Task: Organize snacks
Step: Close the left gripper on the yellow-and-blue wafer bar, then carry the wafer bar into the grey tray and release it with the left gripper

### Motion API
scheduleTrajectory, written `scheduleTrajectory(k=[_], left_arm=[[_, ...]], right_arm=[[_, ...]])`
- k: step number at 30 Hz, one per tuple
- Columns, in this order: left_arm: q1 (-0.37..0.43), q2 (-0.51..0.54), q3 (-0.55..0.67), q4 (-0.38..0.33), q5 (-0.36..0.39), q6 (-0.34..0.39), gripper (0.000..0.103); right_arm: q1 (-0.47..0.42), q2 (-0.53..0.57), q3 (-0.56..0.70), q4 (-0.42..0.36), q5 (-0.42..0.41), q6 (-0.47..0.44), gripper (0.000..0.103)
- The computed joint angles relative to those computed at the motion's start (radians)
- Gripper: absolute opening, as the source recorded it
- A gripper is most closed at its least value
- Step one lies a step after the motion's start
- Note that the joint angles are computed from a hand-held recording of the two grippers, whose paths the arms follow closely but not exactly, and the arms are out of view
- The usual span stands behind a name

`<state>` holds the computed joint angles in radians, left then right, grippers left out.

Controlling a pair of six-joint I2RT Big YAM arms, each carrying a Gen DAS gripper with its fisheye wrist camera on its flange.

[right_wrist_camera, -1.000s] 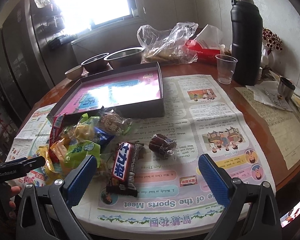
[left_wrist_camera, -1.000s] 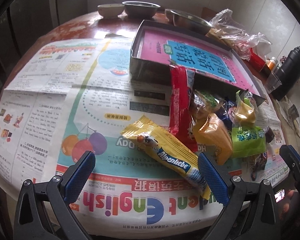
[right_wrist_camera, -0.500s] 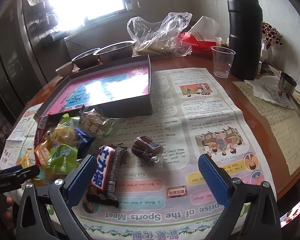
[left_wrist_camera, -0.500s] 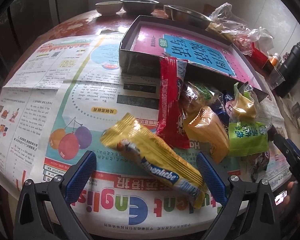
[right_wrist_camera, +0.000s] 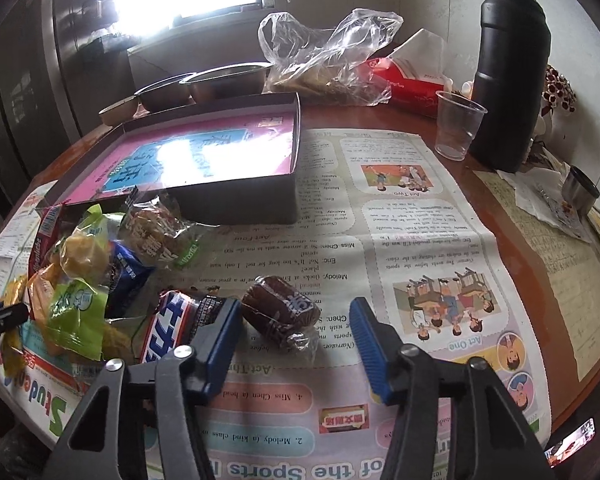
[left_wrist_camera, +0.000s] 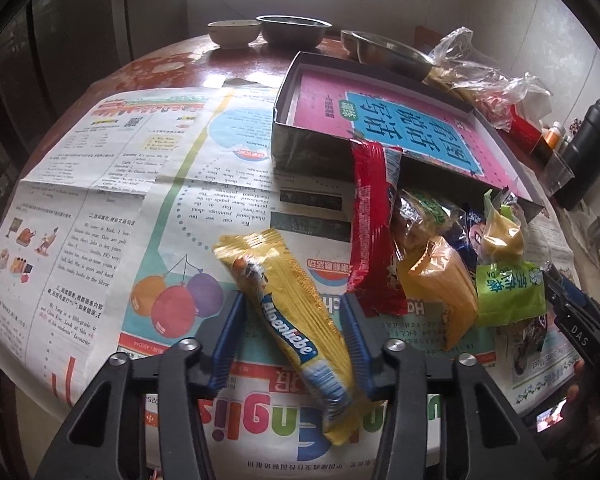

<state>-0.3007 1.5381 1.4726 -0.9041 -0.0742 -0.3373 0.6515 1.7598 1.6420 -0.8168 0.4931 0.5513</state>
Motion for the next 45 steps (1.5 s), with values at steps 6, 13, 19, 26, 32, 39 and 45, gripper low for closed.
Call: scheduleTrajectory(k=[6, 13, 19, 26, 32, 39, 45], left_arm=[[0.017, 0.001, -0.001, 0.017, 0.058, 0.003, 0.021], [0.017, 0.005, 0.004, 0.029, 0.087, 0.016, 0.013], [0.025, 0.003, 0.014, 0.04, 0.093, 0.022, 0.013], [0.032, 0.005, 0.046, 0.037, 0.079, 0.029, 0.013], [0.037, 0.016, 0.087, 0.035, 0.07, 0.037, 0.013], [0.038, 0.051, 0.158, 0.024, 0.069, 0.06, 0.013], [0.033, 0.098, 0.23, 0.016, 0.085, 0.077, 0.013]], right_arm=[[0.002, -0.002, -0.016, 0.053, -0.01, -0.041, 0.038], [-0.007, -0.016, -0.034, 0.086, -0.036, -0.011, 0.038], [-0.012, -0.03, -0.04, 0.108, -0.041, -0.008, 0.038], [-0.015, -0.03, -0.014, 0.112, -0.052, -0.015, 0.038], [-0.017, -0.02, 0.026, 0.113, -0.061, -0.034, 0.038], [-0.024, 0.003, 0.082, 0.103, -0.068, -0.059, 0.038], [-0.031, 0.029, 0.132, 0.094, -0.073, -0.077, 0.038]])
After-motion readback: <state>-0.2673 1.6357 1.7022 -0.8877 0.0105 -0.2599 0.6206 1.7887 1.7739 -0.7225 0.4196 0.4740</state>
